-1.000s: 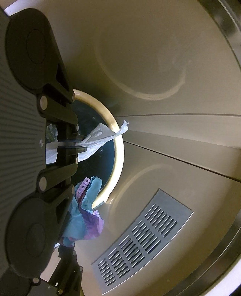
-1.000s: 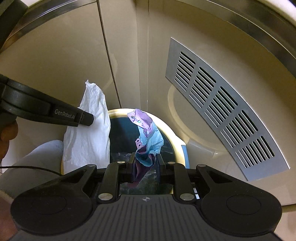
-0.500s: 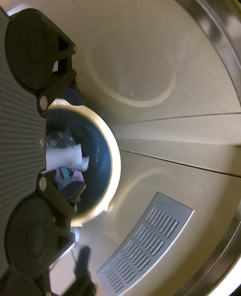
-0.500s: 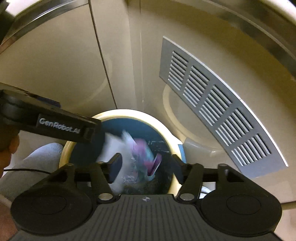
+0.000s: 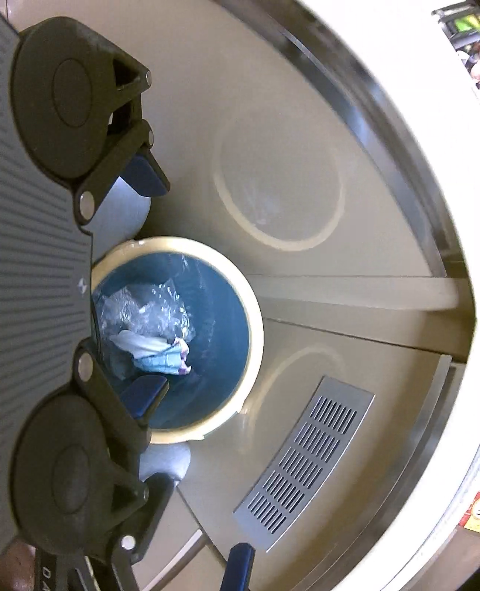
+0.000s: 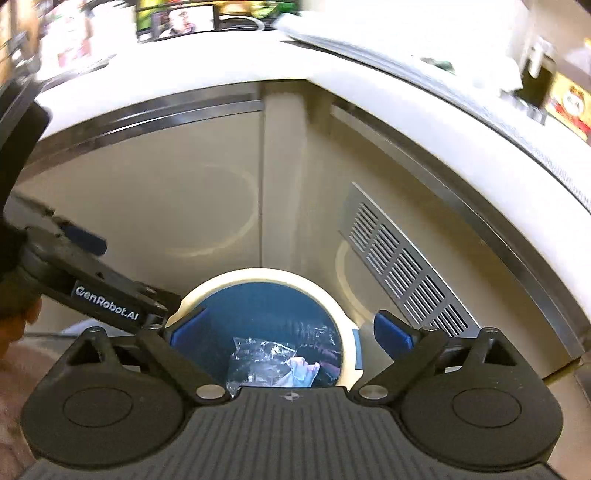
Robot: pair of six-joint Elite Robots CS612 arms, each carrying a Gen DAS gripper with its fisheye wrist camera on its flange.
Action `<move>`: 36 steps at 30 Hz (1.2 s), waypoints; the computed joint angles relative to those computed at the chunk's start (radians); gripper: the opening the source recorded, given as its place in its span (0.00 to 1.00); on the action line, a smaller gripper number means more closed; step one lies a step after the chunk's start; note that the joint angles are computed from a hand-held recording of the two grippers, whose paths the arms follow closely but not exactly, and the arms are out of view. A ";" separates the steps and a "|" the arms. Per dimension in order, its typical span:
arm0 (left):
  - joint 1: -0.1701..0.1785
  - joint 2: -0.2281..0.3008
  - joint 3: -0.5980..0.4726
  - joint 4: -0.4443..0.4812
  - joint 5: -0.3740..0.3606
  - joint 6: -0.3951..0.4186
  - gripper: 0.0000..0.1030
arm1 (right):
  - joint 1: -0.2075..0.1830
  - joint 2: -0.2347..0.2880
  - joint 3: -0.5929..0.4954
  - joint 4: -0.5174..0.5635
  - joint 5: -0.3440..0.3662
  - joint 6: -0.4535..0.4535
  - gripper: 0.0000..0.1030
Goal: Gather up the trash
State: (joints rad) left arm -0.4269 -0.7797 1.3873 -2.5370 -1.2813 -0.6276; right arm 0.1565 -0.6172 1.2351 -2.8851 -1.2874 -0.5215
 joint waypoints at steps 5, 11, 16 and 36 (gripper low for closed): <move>-0.021 -0.035 0.048 -0.057 0.070 0.011 1.00 | -0.004 -0.022 0.048 -0.074 0.001 0.004 0.94; -0.037 -0.058 0.072 -0.089 0.122 0.059 1.00 | -0.008 -0.038 0.081 -0.137 -0.001 0.013 0.94; -0.046 -0.060 0.077 -0.110 0.150 0.078 1.00 | -0.010 -0.046 0.092 -0.146 0.000 0.012 0.94; -0.044 -0.063 0.082 -0.119 0.144 0.071 1.00 | -0.004 -0.041 0.077 -0.115 -0.010 0.000 0.94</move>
